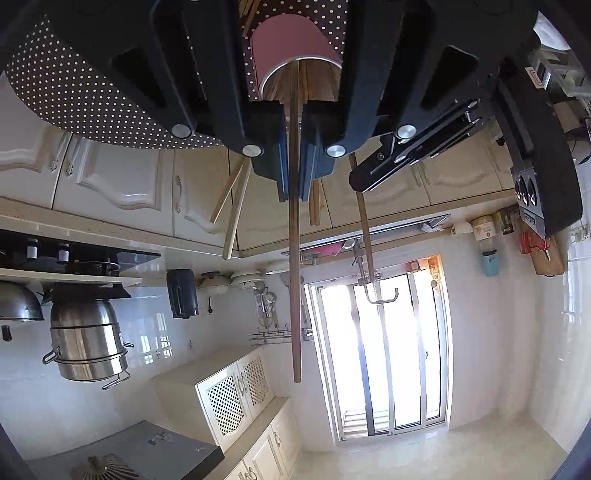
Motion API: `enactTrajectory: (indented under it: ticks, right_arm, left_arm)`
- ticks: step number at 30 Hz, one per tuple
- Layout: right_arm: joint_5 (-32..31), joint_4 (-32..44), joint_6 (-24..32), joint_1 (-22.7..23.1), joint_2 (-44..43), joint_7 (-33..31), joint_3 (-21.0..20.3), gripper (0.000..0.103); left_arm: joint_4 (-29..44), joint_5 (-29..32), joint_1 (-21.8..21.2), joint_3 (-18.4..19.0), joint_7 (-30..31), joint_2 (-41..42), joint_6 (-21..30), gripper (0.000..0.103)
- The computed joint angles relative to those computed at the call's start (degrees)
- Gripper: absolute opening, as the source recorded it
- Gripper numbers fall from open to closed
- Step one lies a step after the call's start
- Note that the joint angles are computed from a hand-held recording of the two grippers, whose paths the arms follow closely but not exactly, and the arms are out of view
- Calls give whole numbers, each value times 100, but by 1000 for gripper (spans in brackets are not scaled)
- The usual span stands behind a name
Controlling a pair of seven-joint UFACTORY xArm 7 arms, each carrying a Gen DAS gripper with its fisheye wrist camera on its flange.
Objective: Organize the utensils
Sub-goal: 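Lower the chopstick into the pink cup and open the left tool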
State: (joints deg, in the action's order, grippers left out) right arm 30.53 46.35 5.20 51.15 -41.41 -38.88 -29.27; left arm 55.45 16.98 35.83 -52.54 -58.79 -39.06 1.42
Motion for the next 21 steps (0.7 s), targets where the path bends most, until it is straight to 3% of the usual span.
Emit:
enactTrajectory:
  ticks: [14,16,17,21]
  right_arm:
    - [-163,-632,227,-1021,-218,576,706,6]
    - [-183,-674,251,-1116,-251,677,782,7]
    - [-201,-675,280,-1175,-256,735,831,7]
    - [-262,-667,442,-1439,-294,959,997,7]
  left_arm:
    - [-235,309,-1110,560,231,-57,713,7]
    - [-244,369,-1192,622,205,-123,809,17]
    - [-252,395,-1211,637,172,-172,837,27]
    - [-294,503,-1360,757,185,-377,996,31]
